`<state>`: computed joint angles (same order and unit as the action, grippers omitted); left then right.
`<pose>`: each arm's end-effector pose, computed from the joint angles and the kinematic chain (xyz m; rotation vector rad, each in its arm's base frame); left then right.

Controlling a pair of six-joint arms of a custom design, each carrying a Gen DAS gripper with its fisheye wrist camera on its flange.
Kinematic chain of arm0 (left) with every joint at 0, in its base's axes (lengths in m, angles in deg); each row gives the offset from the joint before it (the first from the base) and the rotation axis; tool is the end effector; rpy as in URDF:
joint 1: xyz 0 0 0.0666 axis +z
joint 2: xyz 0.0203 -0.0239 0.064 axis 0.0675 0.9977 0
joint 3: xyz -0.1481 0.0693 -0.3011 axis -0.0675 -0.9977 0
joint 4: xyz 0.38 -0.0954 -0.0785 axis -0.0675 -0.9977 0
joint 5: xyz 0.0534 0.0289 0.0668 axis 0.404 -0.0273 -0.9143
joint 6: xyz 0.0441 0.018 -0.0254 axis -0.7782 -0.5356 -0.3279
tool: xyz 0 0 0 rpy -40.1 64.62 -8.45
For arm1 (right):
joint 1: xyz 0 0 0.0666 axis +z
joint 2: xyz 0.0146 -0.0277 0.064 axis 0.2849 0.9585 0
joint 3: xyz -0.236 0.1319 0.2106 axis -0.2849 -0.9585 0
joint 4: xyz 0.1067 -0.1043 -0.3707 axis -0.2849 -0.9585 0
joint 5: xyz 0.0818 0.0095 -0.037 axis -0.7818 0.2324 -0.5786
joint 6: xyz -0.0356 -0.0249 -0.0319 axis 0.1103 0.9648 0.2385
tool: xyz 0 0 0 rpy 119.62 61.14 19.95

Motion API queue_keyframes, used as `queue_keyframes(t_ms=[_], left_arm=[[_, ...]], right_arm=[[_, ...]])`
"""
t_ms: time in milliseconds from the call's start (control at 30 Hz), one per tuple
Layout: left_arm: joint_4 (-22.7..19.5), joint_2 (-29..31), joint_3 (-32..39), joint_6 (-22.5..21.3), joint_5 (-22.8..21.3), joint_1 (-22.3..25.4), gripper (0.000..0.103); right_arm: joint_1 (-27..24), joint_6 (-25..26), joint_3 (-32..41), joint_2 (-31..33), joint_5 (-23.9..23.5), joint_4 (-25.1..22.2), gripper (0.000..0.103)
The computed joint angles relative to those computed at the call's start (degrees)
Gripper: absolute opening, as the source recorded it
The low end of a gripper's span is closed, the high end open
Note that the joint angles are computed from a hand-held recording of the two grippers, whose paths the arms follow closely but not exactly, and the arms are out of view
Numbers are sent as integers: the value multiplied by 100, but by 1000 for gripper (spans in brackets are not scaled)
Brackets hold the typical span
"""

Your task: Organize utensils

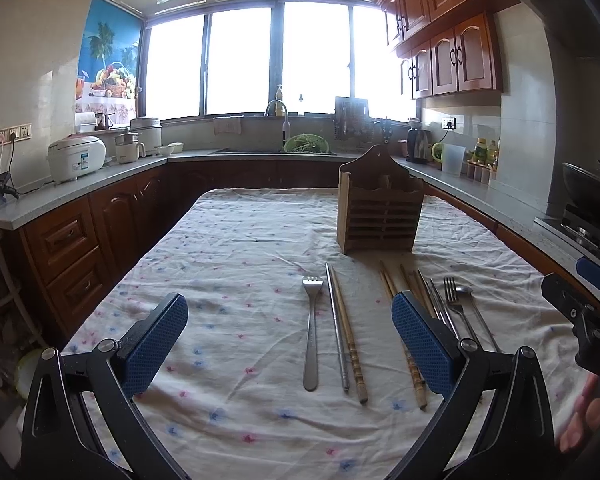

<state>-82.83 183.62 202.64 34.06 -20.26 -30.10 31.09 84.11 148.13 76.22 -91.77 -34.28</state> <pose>0.5594 -0.3417 0.4125 -0.5129 1.8801 0.3152 0.6359 0.1763 0.4157 -0.5406 1.7929 0.4195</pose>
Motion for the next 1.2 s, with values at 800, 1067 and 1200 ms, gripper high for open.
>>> queue_keyframes(t_ms=[800, 1067, 1200], left_arm=[[2, 10, 29, -18, 15, 3, 103], [16, -1, 17, -43, 57, 15, 103], [8, 5, 28, -47, 83, 22, 103]], right_arm=[[-15, -51, 15, -27, -39, -7, 103], [3, -65, 56, -12, -38, -22, 103], [-2, -69, 59, -7, -41, -23, 103]])
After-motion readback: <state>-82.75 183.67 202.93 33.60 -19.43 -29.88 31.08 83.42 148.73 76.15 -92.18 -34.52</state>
